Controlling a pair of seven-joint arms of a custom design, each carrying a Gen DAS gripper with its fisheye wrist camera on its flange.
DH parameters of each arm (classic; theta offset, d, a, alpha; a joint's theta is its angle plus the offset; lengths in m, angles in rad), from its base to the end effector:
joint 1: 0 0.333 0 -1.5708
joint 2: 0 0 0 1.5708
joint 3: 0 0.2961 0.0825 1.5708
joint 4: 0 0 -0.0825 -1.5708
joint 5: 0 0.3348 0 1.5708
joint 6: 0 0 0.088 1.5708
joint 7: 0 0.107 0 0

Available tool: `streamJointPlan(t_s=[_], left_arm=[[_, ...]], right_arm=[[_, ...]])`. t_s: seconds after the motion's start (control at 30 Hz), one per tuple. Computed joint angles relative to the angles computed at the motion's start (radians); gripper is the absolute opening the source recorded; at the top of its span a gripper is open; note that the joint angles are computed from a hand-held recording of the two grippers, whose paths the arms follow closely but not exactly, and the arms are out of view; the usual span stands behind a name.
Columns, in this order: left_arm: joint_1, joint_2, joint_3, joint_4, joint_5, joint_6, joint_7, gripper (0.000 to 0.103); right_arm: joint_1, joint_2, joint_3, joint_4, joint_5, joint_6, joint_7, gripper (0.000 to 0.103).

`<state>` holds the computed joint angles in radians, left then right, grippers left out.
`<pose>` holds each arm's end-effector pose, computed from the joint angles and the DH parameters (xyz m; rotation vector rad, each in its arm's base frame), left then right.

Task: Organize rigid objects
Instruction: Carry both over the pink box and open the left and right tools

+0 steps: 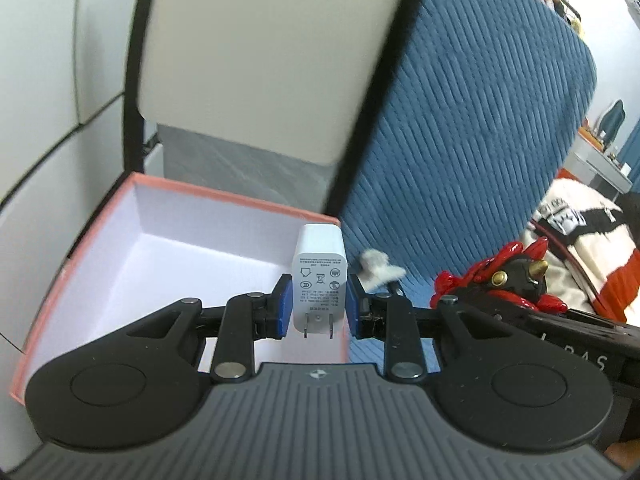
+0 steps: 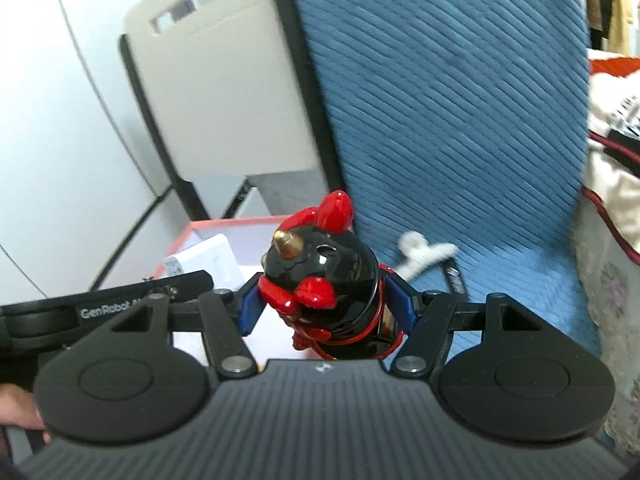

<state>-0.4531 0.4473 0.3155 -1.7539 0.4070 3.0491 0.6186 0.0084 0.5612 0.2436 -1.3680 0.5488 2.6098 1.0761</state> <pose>0.6379 -0.1525 0.4313 -2.0065 1.4278 -0.9620 0.6927 0.1213 0.4756 -1.8396 1.3822 -0.2315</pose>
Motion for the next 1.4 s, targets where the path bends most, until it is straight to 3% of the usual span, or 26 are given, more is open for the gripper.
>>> streamJointPlan(t_s=[0.13, 0.43, 0.83, 1.07, 1.4], left_arm=[[0.020, -0.030, 0.019, -0.026, 0.018, -0.002, 0.001, 0.031], [0.201, -0.036, -0.118, -0.094, -0.098, -0.015, 0.152, 0.032], [0.314, 0.021, -0.227, -0.169, -0.317, -0.065, 0.347, 0.032], [0.313, 0.022, -0.228, -0.192, -0.386, -0.050, 0.404, 0.032], [0.183, -0.057, -0.092, -0.242, -0.319, 0.003, 0.326, 0.032]], right_arm=[[0.022, 0.020, 0.018, 0.058, 0.003, -0.041, 0.020, 0.067], [0.104, 0.073, 0.005, 0.098, -0.059, -0.091, 0.069, 0.067], [0.178, 0.143, -0.039, 0.065, -0.220, -0.189, 0.194, 0.067], [0.178, 0.147, -0.029, 0.049, -0.246, -0.190, 0.213, 0.070], [0.130, 0.072, 0.017, -0.028, -0.167, -0.118, 0.141, 0.070]])
